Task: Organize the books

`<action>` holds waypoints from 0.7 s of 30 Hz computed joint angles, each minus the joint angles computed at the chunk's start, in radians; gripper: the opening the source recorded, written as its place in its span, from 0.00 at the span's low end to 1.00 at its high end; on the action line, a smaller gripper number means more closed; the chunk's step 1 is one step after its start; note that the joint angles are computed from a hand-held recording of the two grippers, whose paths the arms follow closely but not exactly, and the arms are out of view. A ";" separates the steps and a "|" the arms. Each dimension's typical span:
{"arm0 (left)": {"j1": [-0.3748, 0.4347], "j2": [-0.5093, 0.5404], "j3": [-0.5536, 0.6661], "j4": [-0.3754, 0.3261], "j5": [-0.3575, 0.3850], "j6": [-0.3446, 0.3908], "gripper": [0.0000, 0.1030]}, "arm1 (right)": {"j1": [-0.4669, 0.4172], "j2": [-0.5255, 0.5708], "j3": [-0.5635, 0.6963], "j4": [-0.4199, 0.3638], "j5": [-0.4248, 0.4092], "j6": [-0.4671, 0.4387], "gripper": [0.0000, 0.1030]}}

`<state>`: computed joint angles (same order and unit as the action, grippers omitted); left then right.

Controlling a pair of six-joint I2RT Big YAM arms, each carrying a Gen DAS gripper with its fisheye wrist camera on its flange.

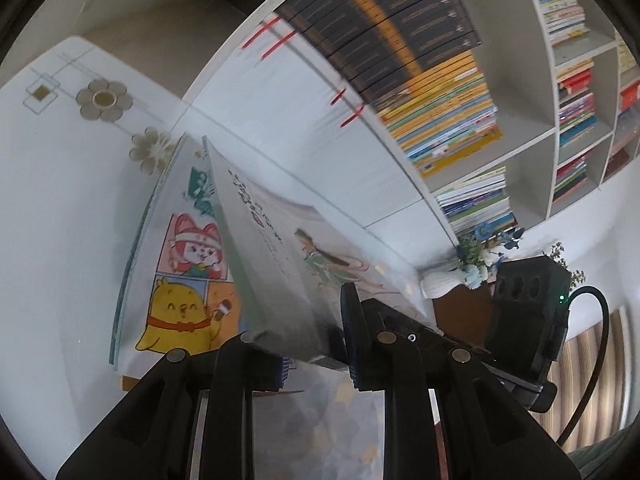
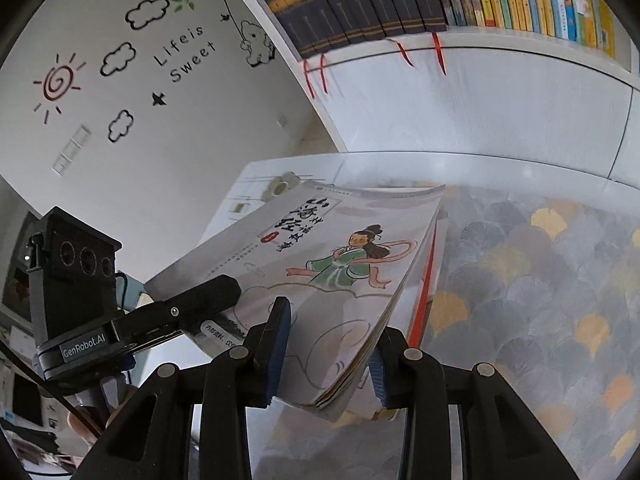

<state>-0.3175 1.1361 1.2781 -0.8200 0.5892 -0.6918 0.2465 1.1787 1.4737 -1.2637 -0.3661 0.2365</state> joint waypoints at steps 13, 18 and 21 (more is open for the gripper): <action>0.026 -0.036 -0.075 0.010 0.015 -0.041 0.16 | 0.032 0.002 -0.039 0.006 0.010 0.010 0.33; 0.018 -0.060 -0.070 -0.058 -0.049 -0.005 0.16 | 0.030 0.011 -0.035 -0.002 0.007 0.011 0.33; 0.017 -0.091 -0.085 -0.097 -0.081 0.000 0.16 | 0.029 0.012 -0.041 -0.010 0.002 0.012 0.33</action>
<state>-0.3004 1.0452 1.1935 -0.9170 0.5083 -0.6921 0.2756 1.1902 1.4322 -1.2735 -0.3639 0.2487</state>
